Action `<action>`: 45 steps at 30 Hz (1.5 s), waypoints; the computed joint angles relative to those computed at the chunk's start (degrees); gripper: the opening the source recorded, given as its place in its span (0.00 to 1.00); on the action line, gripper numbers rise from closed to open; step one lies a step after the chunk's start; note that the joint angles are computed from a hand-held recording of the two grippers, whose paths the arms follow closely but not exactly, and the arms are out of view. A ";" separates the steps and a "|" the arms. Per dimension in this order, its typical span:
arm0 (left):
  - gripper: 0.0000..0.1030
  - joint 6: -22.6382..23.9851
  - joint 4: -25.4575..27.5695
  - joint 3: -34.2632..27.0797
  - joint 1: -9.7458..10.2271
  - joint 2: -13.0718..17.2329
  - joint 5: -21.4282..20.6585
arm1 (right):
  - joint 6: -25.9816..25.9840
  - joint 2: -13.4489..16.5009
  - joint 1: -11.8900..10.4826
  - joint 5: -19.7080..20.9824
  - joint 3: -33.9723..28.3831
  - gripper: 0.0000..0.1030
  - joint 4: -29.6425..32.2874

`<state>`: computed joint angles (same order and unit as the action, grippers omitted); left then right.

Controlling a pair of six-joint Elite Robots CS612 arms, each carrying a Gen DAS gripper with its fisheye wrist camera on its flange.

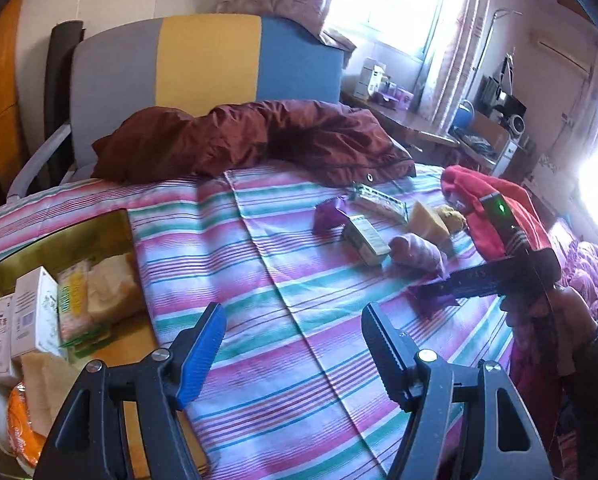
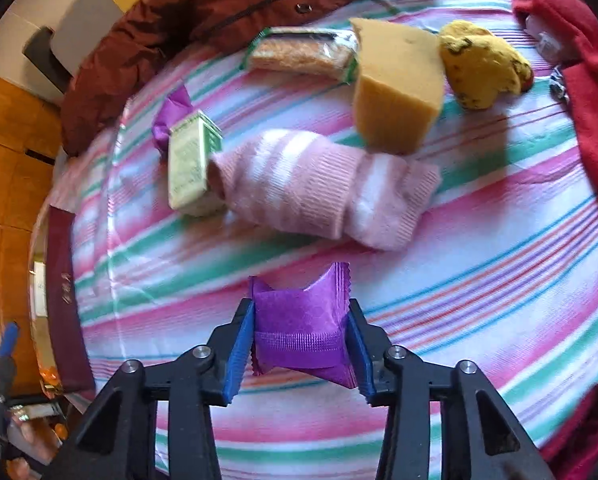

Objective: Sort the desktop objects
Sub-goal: 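Grasp the purple snack packet with the right gripper while the left grasps the green-label box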

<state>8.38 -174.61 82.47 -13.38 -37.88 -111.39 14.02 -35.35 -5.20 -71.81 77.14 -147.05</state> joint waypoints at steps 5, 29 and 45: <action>0.69 1.00 1.69 -0.37 -0.42 0.26 0.08 | 0.25 -0.57 0.31 -2.48 1.34 0.74 -2.66; 0.57 -2.24 21.74 -15.21 -3.09 7.11 -4.09 | -5.24 -1.79 2.26 -15.10 4.05 0.42 -6.34; 0.57 -9.08 34.06 -30.54 -6.60 14.56 -1.46 | -6.37 -1.90 2.46 -15.33 3.96 0.43 -6.08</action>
